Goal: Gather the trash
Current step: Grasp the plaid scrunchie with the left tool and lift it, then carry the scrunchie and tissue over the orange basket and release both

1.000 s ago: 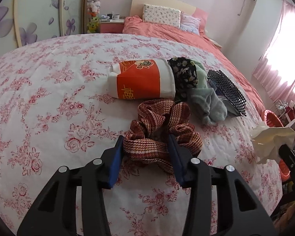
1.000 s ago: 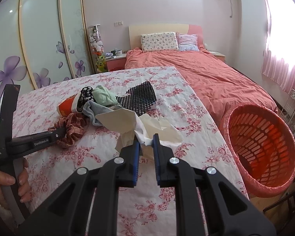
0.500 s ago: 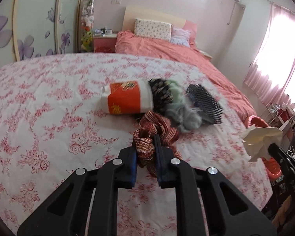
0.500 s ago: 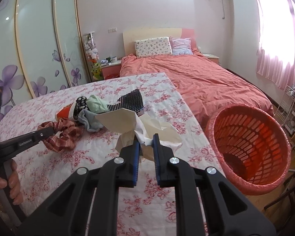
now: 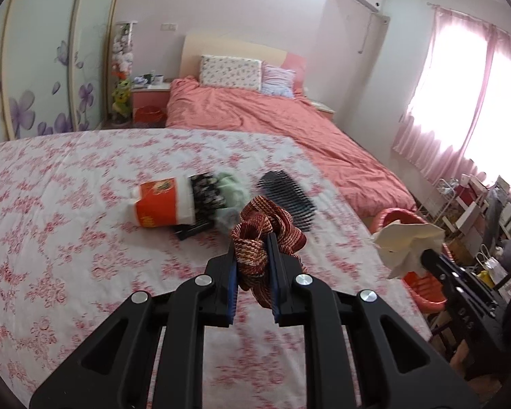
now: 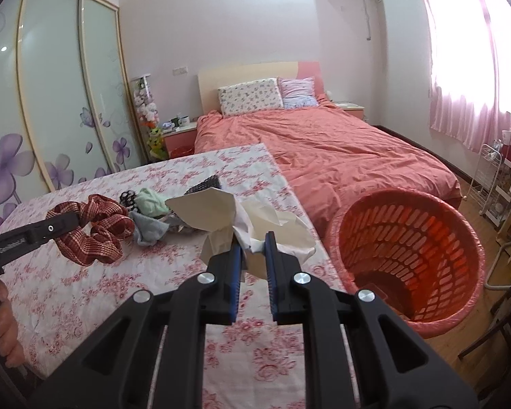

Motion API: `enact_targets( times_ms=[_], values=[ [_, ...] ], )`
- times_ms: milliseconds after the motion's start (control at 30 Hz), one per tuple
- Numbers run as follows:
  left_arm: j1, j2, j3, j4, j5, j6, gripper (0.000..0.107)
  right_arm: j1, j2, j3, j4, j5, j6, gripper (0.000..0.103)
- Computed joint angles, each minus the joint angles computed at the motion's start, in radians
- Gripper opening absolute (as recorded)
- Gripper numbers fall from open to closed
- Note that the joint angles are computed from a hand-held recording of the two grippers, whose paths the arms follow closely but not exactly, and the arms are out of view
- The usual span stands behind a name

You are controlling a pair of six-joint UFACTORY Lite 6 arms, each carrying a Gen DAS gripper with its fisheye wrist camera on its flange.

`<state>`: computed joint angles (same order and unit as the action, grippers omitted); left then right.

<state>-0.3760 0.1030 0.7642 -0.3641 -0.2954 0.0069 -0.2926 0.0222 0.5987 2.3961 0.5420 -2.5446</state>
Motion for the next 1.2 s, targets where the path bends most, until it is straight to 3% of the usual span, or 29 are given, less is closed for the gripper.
enact_targets(
  times_ms=[433, 767, 1200],
  values=[
    [-0.166, 0.162, 0.206, -0.005, -0.002, -0.014, 0.015, -0.2, 0.021, 0.02, 0.006, 0.07, -0.023, 0.014],
    [-0.284, 0.37, 0.451, 0.0, 0.031, -0.013, 0.015, -0.367, 0.191, 0.157, -0.046, 0.116, 0.033, 0.014],
    [-0.37, 0.656, 0.82, 0.01, 0.143, 0.001, 0.015, -0.485, 0.446, 0.415, -0.121, 0.121, 0.147, 0.014]
  ],
)
